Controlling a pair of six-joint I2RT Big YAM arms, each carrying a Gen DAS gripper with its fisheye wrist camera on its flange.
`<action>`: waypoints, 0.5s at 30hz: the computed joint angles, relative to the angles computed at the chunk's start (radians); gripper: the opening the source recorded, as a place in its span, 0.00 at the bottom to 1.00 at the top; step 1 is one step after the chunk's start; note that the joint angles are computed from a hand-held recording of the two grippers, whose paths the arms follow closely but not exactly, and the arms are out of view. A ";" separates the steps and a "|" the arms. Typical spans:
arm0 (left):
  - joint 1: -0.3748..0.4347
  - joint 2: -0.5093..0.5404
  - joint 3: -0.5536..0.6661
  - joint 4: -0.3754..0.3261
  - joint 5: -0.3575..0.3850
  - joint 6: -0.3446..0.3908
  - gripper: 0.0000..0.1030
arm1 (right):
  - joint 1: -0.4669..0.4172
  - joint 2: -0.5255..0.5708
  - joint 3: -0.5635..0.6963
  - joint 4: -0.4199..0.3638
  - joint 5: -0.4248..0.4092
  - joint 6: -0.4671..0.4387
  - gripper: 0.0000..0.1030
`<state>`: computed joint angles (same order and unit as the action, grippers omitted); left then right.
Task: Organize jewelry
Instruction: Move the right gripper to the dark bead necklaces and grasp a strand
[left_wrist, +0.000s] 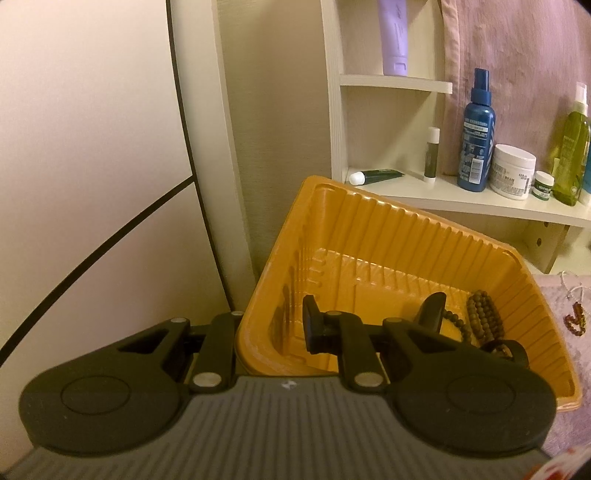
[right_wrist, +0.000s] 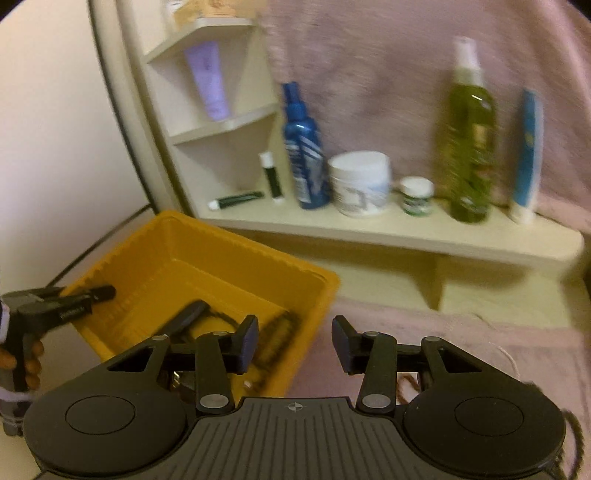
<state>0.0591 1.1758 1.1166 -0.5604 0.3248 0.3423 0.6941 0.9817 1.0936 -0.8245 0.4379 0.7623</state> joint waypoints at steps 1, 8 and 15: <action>-0.001 0.000 0.000 0.000 -0.003 0.001 0.15 | 0.003 -0.015 -0.012 -0.014 0.009 0.020 0.44; -0.007 -0.004 -0.001 -0.001 -0.020 0.008 0.15 | 0.052 -0.157 -0.107 -0.179 0.119 0.202 0.53; -0.009 -0.008 -0.005 0.002 -0.028 0.022 0.15 | 0.063 -0.270 -0.183 -0.434 0.215 0.382 0.71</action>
<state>0.0505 1.1681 1.1113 -0.5587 0.2967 0.3642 0.7569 0.7112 0.9106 -1.2585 0.6524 1.1440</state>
